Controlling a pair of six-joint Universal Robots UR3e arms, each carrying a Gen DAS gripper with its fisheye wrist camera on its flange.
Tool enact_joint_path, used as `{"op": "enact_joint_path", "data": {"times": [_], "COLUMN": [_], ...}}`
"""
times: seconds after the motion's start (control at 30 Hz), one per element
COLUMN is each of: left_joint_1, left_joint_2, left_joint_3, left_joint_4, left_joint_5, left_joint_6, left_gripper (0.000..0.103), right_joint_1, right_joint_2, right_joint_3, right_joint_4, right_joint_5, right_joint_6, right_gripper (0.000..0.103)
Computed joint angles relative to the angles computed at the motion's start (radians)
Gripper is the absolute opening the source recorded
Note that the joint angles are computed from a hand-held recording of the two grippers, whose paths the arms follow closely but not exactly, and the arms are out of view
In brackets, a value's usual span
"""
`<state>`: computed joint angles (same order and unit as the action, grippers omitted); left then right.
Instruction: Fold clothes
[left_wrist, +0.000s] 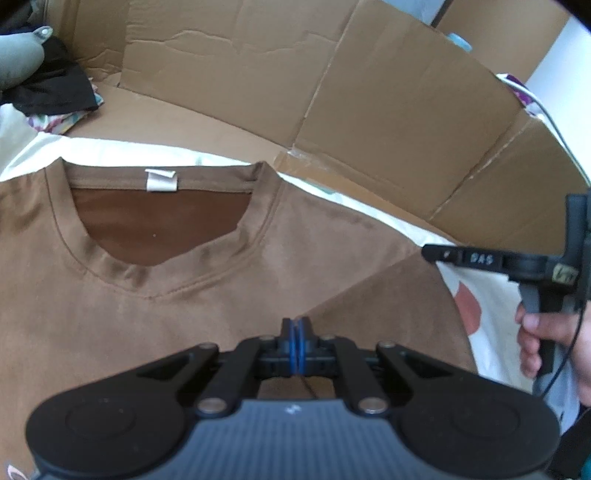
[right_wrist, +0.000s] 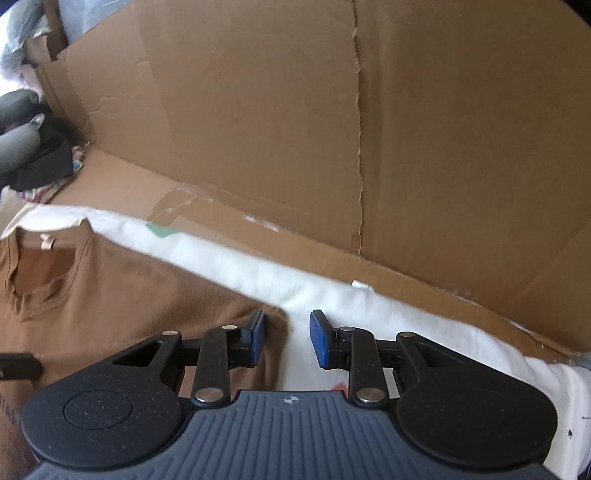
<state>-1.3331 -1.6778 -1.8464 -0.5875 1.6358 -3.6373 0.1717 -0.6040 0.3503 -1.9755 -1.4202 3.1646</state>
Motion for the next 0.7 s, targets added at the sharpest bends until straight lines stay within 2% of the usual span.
{"op": "enact_joint_path", "data": {"times": [0.07,0.17,0.23,0.37,0.47,0.7], "left_joint_1": [0.006,0.020,0.022,0.023,0.006,-0.061], "left_joint_2": [-0.024,-0.017,-0.002,0.043,0.063,0.091], "left_joint_3": [0.008,0.017,0.020,0.013,0.028,0.050], "left_joint_4": [-0.005,-0.033,-0.053,-0.091,-0.147,-0.240], "left_joint_5": [0.006,-0.011,-0.015,-0.026,-0.045,-0.106], "left_joint_6": [0.009,0.022,0.022,0.004,-0.011,-0.052], "left_gripper": [0.003,0.009,0.009,0.015,0.022,0.027], "right_joint_1": [-0.019,-0.059,-0.089,-0.129,-0.144,-0.157], "right_joint_2": [-0.044,-0.185,-0.268,-0.468,-0.599,-0.815], "right_joint_3": [0.080,0.308,0.429,0.702,0.877,1.146], "right_joint_4": [-0.050,-0.147,-0.189,-0.237,-0.243,-0.213], "right_joint_5": [0.033,0.112,0.169,0.241,0.260,0.262], "right_joint_6": [0.036,0.052,0.057,0.014,-0.037,-0.101], "right_gripper": [0.033,0.033,0.033,0.033,0.033,0.033]}}
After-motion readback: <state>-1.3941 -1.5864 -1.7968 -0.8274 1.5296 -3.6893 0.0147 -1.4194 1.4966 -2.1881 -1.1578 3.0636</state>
